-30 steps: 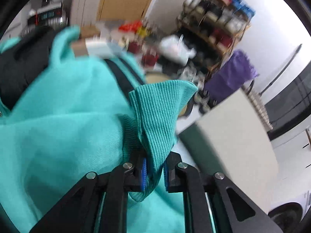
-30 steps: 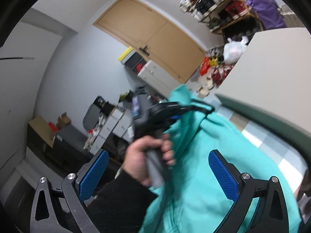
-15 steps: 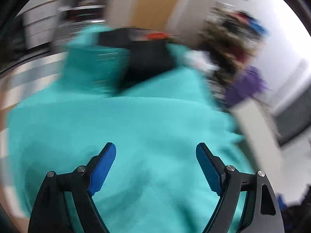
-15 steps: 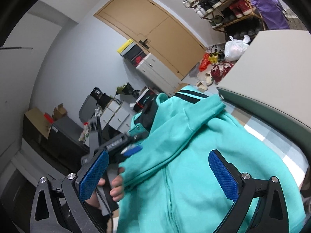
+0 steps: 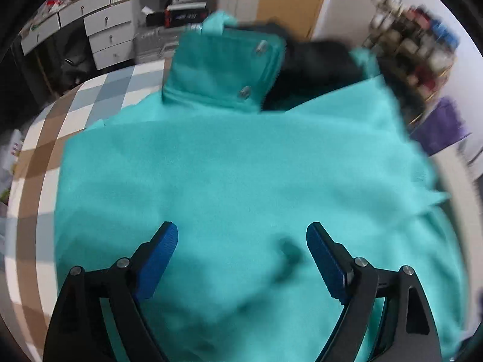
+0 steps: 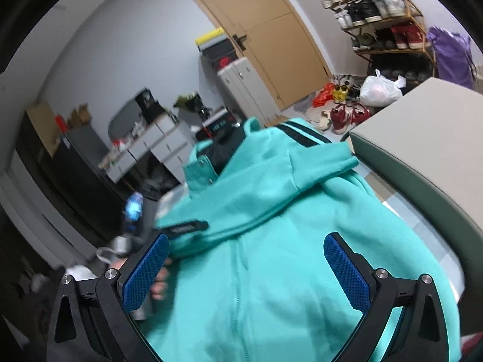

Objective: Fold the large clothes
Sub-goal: 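Lay the held cuff across the hoodie body and open the left gripper, then grasp the black-lined hood with the right gripper and lift it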

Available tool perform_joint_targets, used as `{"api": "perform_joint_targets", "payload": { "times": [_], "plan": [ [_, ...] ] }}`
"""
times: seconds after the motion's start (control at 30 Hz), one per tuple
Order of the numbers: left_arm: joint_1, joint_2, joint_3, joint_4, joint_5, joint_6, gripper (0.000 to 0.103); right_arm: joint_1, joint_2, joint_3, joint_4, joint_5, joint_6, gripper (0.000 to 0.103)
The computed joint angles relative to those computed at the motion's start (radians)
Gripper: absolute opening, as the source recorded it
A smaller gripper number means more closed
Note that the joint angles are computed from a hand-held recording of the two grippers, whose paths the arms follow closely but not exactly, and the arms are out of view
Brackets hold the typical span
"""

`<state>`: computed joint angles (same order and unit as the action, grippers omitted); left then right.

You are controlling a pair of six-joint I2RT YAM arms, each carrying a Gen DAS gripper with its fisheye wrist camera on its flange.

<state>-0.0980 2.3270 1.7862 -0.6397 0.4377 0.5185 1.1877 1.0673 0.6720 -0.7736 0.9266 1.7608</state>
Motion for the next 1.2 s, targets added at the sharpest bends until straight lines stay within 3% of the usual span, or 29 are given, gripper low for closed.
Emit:
{"api": "perform_joint_targets", "payload": {
  "times": [0.03, 0.1, 0.23, 0.33, 0.4, 0.47, 0.5, 0.53, 0.7, 0.77, 0.87, 0.93, 1.0, 1.07, 1.13, 1.2],
  "plan": [
    [0.041, -0.056, -0.049, -0.007, 0.047, 0.019, 0.084, -0.014, 0.003, -0.006, 0.014, -0.019, -0.021, 0.103],
    [0.117, -0.197, -0.222, 0.092, 0.127, -0.016, 0.085, -0.089, -0.006, -0.010, 0.057, -0.095, -0.123, 0.103],
    [0.235, -0.311, -0.355, 0.134, 0.173, -0.106, 0.085, -0.327, 0.048, 0.056, 0.153, -0.251, -0.493, 0.103],
    [0.275, -0.344, -0.437, 0.186, 0.186, -0.081, 0.085, -0.620, 0.262, 0.209, 0.206, -0.455, -0.821, 0.103],
    [0.257, -0.301, -0.403, 0.189, 0.142, -0.064, 0.085, -0.720, 0.404, 0.307, 0.214, -0.537, -0.943, 0.086],
    [0.237, -0.230, -0.290, 0.122, 0.104, -0.069, 0.085, -0.807, 0.597, 0.449, 0.180, -0.604, -1.063, 0.075],
    [0.234, -0.208, -0.257, 0.100, 0.106, -0.071, 0.085, -0.836, 0.672, 0.498, 0.175, -0.621, -1.090, 0.060],
    [0.235, -0.186, -0.222, 0.077, 0.100, -0.066, 0.085, -0.851, 0.709, 0.515, 0.180, -0.627, -1.100, 0.057],
    [0.212, -0.133, -0.136, 0.016, 0.062, -0.061, 0.085, -0.910, 0.889, 0.526, 0.251, -0.654, -1.089, 0.055],
    [0.197, -0.124, -0.121, 0.003, 0.037, -0.040, 0.085, -0.882, 0.900, 0.562, 0.210, -0.604, -1.156, 0.057],
    [0.192, -0.102, -0.093, -0.014, 0.039, -0.036, 0.085, -0.910, 0.813, 0.544, 0.218, -0.698, -1.239, 0.054],
    [0.194, -0.089, -0.077, -0.033, 0.037, -0.040, 0.085, -0.944, 0.730, 0.543, 0.233, -0.712, -1.266, 0.057],
    [0.195, -0.063, -0.041, -0.070, 0.030, -0.040, 0.085, -0.982, 0.693, 0.565, 0.253, -0.706, -1.287, 0.081],
    [0.198, -0.036, -0.003, -0.105, 0.028, -0.040, 0.085, -1.036, 0.722, 0.650, 0.251, -0.660, -1.305, 0.092],
    [0.204, -0.026, 0.012, -0.114, 0.030, -0.041, 0.085, -1.071, 0.809, 0.761, 0.209, -0.646, -1.279, 0.092],
    [0.212, -0.025, 0.015, -0.109, 0.031, -0.041, 0.085, -1.140, 0.938, 0.888, 0.163, -0.737, -1.253, 0.091]
  ]
}}
